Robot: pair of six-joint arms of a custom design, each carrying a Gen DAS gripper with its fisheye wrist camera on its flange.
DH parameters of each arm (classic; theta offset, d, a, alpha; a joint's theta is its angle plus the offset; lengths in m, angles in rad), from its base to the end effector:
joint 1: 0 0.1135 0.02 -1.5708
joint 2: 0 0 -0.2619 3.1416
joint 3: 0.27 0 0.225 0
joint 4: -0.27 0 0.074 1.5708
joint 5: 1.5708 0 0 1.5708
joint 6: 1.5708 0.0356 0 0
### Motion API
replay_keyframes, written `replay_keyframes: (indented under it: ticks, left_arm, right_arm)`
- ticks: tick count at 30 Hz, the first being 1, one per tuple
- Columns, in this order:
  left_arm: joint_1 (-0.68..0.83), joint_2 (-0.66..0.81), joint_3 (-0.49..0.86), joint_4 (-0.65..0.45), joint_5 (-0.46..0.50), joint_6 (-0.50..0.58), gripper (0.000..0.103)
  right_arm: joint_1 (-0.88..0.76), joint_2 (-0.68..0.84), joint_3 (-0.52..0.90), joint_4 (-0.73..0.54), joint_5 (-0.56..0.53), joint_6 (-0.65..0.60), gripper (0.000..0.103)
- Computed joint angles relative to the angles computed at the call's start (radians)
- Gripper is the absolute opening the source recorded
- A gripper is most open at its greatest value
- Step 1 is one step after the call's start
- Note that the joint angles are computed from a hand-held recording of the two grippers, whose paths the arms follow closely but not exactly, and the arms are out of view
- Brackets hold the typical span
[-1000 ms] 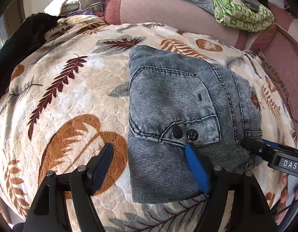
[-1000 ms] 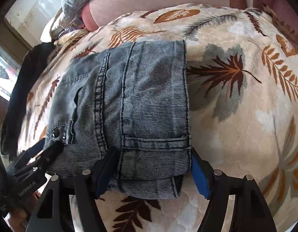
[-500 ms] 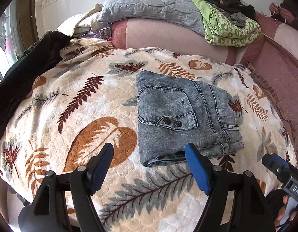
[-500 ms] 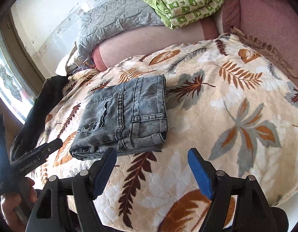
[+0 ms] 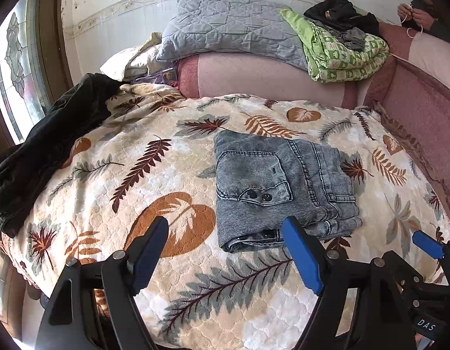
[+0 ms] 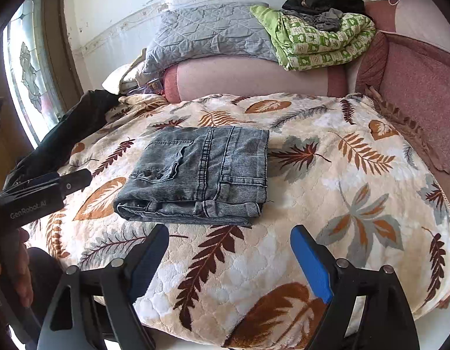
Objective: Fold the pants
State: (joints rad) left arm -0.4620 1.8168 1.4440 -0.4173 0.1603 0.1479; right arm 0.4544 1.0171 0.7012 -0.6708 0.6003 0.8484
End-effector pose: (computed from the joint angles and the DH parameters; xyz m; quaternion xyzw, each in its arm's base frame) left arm 0.3416 -0.1764 0.2669 0.3058 0.8701 -0.1325 0.3630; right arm 0.1562 0.0539 0.2397 0.2625 0.8805 -0.0584 0.3904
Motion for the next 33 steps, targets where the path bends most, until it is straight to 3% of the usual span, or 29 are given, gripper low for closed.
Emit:
replay_keyframes:
  ticks: [33]
  left_arm:
    - [0.034, -0.006, -0.042, 0.021, 0.053, -0.018, 0.081]
  right_arm:
    - [-0.025, 0.085, 0.144, -0.071, 0.047, -0.009, 0.090]
